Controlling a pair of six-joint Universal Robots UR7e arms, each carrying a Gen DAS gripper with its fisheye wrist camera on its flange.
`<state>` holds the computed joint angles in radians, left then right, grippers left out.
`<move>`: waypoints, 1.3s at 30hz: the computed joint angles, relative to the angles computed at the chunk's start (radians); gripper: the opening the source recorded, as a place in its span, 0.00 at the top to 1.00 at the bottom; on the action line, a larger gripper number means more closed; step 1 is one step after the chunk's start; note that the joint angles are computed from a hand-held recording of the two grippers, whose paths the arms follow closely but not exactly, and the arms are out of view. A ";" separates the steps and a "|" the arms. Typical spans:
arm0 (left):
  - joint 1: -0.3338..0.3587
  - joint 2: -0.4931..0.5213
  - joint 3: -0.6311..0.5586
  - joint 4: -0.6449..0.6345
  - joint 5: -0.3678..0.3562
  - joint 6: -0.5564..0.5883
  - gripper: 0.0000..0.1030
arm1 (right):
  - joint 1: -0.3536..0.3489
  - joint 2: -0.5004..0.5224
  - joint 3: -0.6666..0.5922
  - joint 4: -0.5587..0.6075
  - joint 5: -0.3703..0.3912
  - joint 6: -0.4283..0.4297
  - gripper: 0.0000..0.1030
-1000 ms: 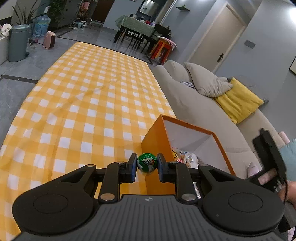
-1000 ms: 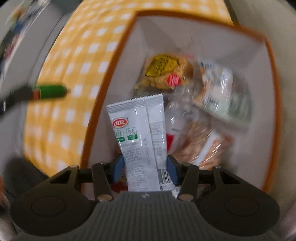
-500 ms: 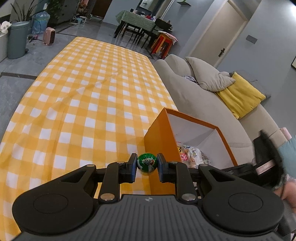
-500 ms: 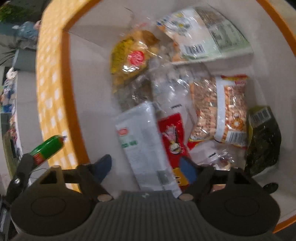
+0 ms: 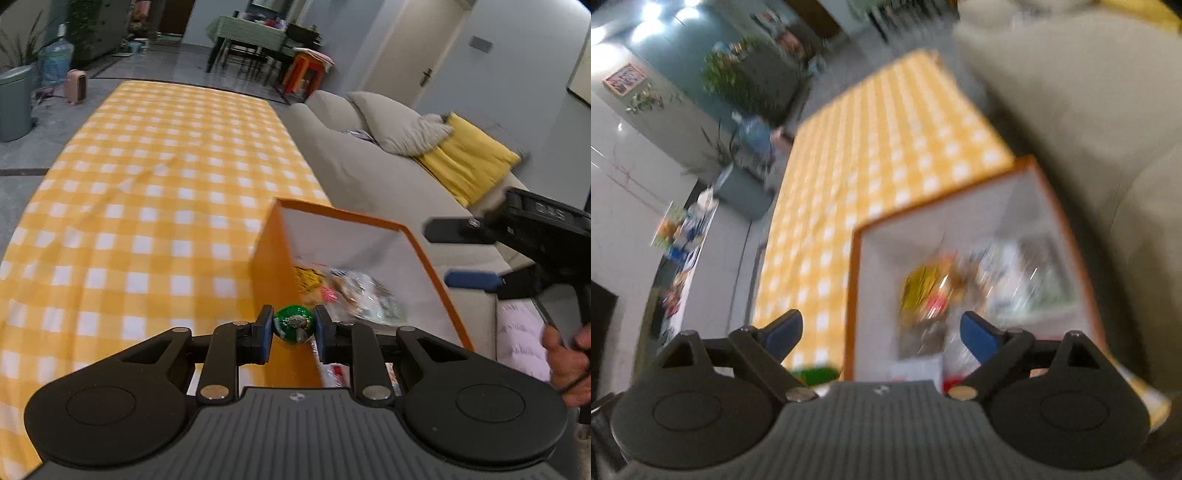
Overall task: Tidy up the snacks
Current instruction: 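Carry the green sausage into the box and open the left tool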
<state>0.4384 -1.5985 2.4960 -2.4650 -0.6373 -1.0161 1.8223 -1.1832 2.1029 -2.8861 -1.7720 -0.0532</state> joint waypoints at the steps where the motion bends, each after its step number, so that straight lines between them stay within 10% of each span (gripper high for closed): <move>1: -0.012 0.015 -0.013 0.046 0.016 -0.023 0.75 | 0.002 -0.006 0.004 -0.022 -0.012 -0.024 0.13; 11: -0.097 0.118 -0.100 0.277 0.129 -0.154 0.75 | -0.112 -0.083 0.128 -0.229 0.064 -0.151 0.13; 19: -0.084 0.255 -0.126 -0.062 0.132 0.028 0.76 | -0.163 -0.180 0.157 -0.189 0.136 -0.194 0.13; 25: 0.016 0.386 -0.147 -0.429 -0.018 0.125 0.76 | -0.239 -0.249 0.167 -0.149 0.200 -0.124 0.13; 30: 0.126 0.486 -0.170 -0.591 -0.142 -0.047 0.76 | -0.275 -0.293 0.179 -0.132 0.246 -0.101 0.13; 39: 0.188 0.631 -0.189 -0.659 -0.071 -0.326 0.76 | -0.295 -0.313 0.177 -0.113 0.250 -0.107 0.13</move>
<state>0.6269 -0.9671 2.3065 -3.1242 -0.7085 -1.3426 1.5277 -1.4965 2.2795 -2.9993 -1.5221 -0.1605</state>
